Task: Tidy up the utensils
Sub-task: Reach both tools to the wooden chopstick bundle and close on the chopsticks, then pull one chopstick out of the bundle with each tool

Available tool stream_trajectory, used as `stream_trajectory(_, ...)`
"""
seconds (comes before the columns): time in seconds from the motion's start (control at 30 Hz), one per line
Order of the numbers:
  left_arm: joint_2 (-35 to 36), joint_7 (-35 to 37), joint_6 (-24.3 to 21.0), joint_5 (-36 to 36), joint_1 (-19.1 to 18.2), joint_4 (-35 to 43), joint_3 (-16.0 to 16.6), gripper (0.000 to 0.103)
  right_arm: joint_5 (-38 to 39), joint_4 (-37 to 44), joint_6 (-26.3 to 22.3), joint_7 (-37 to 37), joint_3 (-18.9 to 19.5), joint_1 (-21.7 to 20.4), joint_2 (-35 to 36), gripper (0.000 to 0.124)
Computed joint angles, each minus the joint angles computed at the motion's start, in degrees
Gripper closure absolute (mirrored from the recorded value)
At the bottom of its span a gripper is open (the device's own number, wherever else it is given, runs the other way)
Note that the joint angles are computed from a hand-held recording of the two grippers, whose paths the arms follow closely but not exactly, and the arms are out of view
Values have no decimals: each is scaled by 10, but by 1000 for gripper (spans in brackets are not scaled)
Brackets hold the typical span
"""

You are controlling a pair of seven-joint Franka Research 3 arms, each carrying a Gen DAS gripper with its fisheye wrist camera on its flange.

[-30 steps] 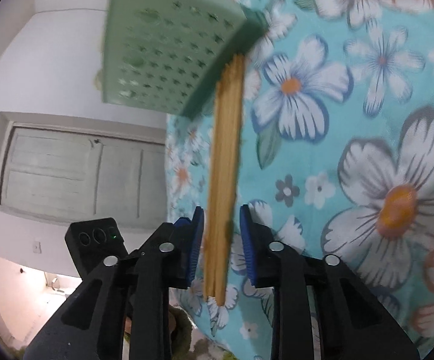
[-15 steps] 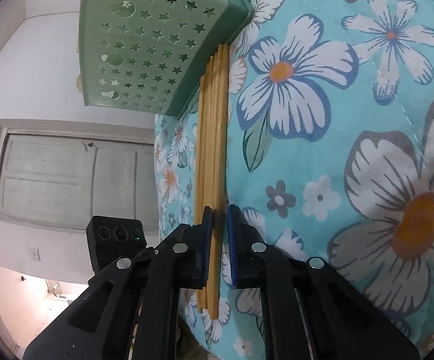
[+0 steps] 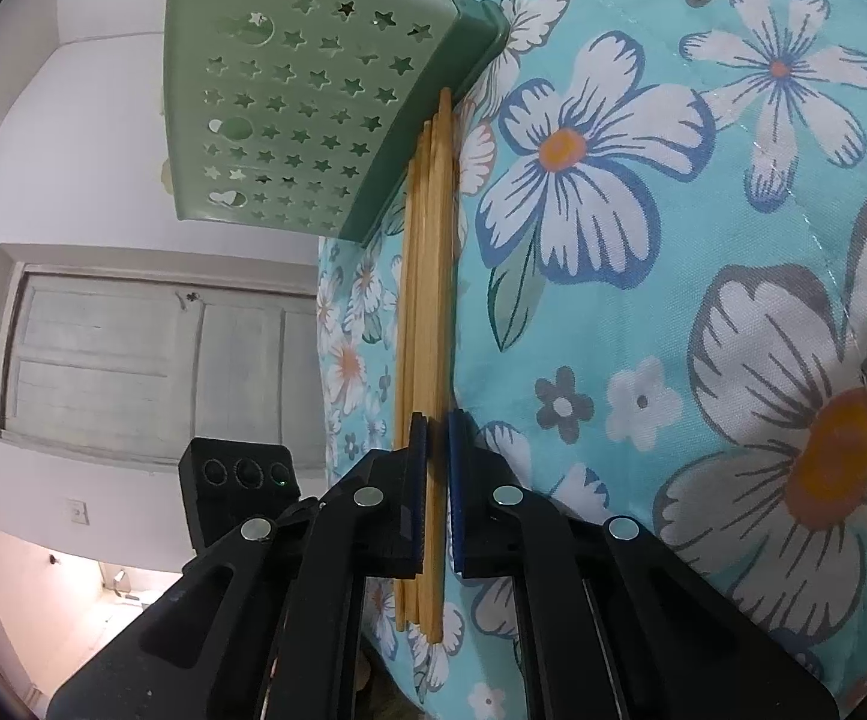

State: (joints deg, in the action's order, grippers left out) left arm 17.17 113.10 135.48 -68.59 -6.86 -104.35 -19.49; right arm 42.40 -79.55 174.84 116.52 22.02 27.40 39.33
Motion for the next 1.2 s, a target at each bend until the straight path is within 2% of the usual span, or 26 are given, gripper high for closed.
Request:
stream_trajectory(0.13,-5,0,5,1,-1,-2,1,96,21,-37,10,-30,29,-27,-23,119)
stream_trajectory(0.2,-12,3,7,-1,0,-7,2,97,25,-54,4,-30,22,-27,-39,119)
stream_trajectory(0.37,-43,7,36,15,-6,-26,12,97,-7,-98,-31,14,-42,2,-91,119)
stream_trajectory(0.47,-64,-3,64,41,-15,-41,19,97,-54,-140,-67,54,-89,23,-137,119)
stream_trajectory(0.63,-106,-20,94,82,-26,-82,31,97,-141,-180,-143,86,-125,36,-190,119)
stream_trajectory(0.73,-122,-33,96,110,-34,-100,39,97,-197,-195,-182,115,-141,46,-212,119)
stream_trajectory(0.87,-122,-79,135,190,-50,-105,43,97,-305,-177,-239,190,-169,70,-211,115)
stream_trajectory(0.93,-117,-89,140,216,-53,-97,42,95,-352,-164,-254,218,-177,78,-208,103)
stream_trajectory(0.97,-117,-92,142,229,-53,-97,41,90,-371,-157,-258,230,-180,81,-205,101)
stream_trajectory(1.1,-101,-146,149,380,-68,-75,43,75,-453,-119,-295,265,-193,94,-188,91)
stream_trajectory(1.2,-80,-203,128,495,-77,-54,45,71,-469,-79,-324,263,-189,93,-159,90)
